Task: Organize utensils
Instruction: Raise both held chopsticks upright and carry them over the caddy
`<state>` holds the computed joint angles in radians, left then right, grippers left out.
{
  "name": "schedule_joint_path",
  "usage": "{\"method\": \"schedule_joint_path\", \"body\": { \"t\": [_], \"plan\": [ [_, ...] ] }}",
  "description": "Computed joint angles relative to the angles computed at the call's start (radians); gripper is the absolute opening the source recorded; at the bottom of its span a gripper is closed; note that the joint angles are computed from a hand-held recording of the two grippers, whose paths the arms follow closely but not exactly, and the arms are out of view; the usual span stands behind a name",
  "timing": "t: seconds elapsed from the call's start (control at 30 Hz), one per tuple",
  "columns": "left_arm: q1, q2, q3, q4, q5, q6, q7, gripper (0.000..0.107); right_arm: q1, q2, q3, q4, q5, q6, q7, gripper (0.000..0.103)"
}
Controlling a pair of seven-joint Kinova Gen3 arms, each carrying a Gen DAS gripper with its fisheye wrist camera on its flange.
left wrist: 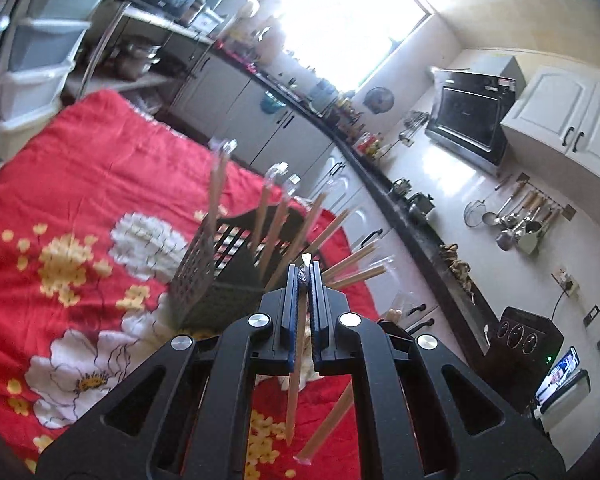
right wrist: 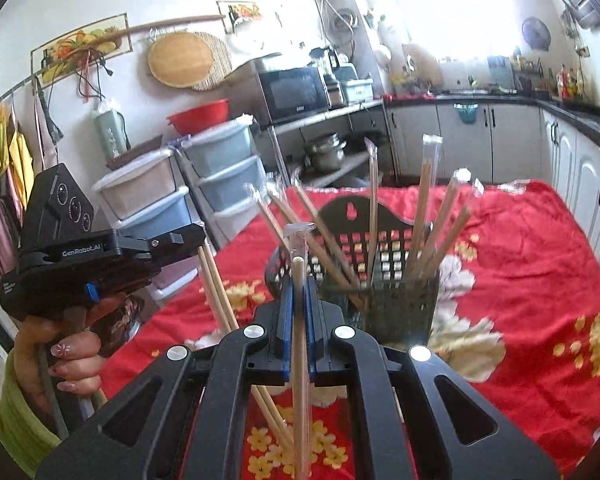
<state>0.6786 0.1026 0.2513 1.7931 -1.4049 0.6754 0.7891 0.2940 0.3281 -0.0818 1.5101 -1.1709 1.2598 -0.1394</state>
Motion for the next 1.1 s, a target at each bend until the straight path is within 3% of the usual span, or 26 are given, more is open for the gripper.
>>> {"method": "schedule_joint_path", "body": {
  "t": [0.7, 0.9, 1.1],
  "plan": [
    [0.001, 0.002, -0.013, -0.153, 0.039, 0.134, -0.258, 0.002, -0.009, -0.011, -0.022, -0.026, -0.209, -0.057, 0.102, 0.006],
    [0.014, 0.011, -0.013, -0.202, 0.041, 0.215, -0.319, 0.002, -0.018, -0.005, -0.029, -0.033, -0.279, -0.072, 0.142, 0.006],
    [0.060, 0.044, -0.014, -0.268, -0.007, 0.350, -0.373, 0.002, -0.016, 0.000, -0.034, -0.028, -0.359, -0.074, 0.201, 0.006]
  ]
}}
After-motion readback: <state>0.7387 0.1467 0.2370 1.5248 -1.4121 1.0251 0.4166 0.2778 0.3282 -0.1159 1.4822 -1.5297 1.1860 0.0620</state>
